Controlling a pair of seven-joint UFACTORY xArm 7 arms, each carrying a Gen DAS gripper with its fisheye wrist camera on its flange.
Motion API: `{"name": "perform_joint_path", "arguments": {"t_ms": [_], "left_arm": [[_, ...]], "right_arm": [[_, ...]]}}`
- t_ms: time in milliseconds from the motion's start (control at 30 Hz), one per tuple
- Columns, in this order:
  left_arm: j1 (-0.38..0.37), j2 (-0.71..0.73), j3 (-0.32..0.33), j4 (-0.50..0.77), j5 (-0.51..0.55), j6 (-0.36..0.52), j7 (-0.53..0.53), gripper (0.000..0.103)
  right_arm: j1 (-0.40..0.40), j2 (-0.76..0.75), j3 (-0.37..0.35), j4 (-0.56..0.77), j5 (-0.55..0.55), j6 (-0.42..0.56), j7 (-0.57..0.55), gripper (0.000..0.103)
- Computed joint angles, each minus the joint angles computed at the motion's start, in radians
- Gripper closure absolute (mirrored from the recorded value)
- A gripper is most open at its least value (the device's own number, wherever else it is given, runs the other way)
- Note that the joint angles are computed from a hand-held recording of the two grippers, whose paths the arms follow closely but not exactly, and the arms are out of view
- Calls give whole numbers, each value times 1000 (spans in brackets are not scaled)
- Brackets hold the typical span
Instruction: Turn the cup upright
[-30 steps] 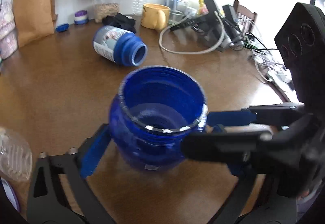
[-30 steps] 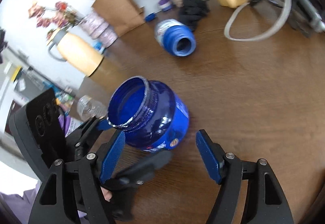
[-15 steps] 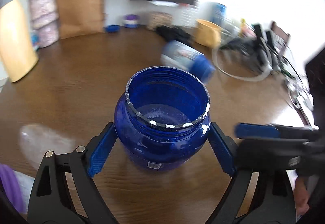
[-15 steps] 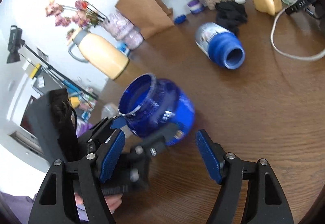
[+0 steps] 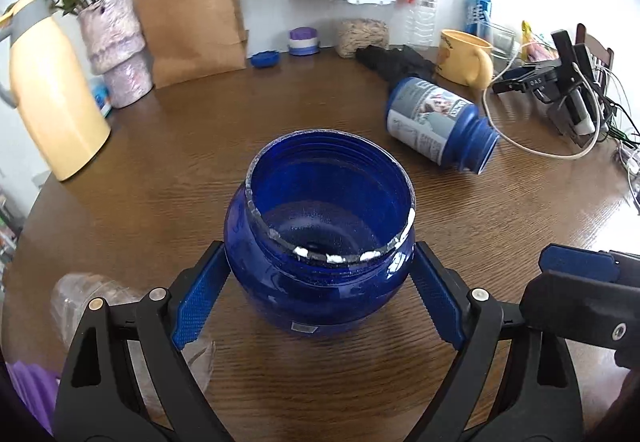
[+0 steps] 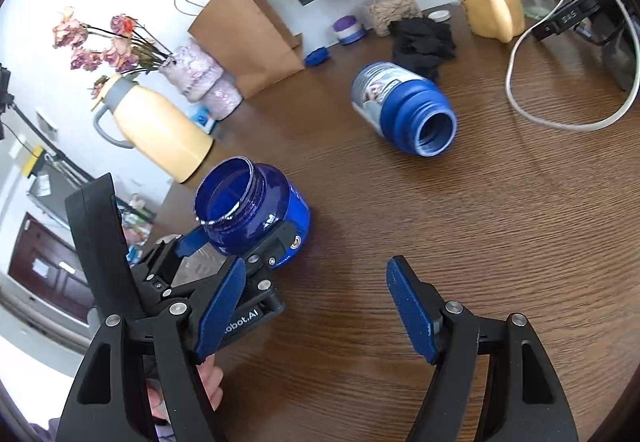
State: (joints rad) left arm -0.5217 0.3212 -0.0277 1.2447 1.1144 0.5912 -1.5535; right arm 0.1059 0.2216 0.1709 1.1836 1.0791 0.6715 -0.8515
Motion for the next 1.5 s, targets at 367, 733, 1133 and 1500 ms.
{"name": "perform_joint_path", "arguments": {"t_ms": [367, 733, 1133, 1500], "left_arm": [[-3, -84, -21, -54, -54, -62, 23, 0], [-23, -449, -234, -306, -228, 180, 82, 0], [-46, -915, -466, -611, -460, 367, 35, 0], [-2, -1056, -623, -667, -620, 428, 0, 0]], "right_arm": [[5, -108, -25, -79, -6, -43, 21, 26], [114, -485, -95, -350, -139, -84, 35, 20], [248, -915, -68, -733, -287, -179, 247, 20], [400, -1114, -37, -905, -397, -261, 443, 20]]}}
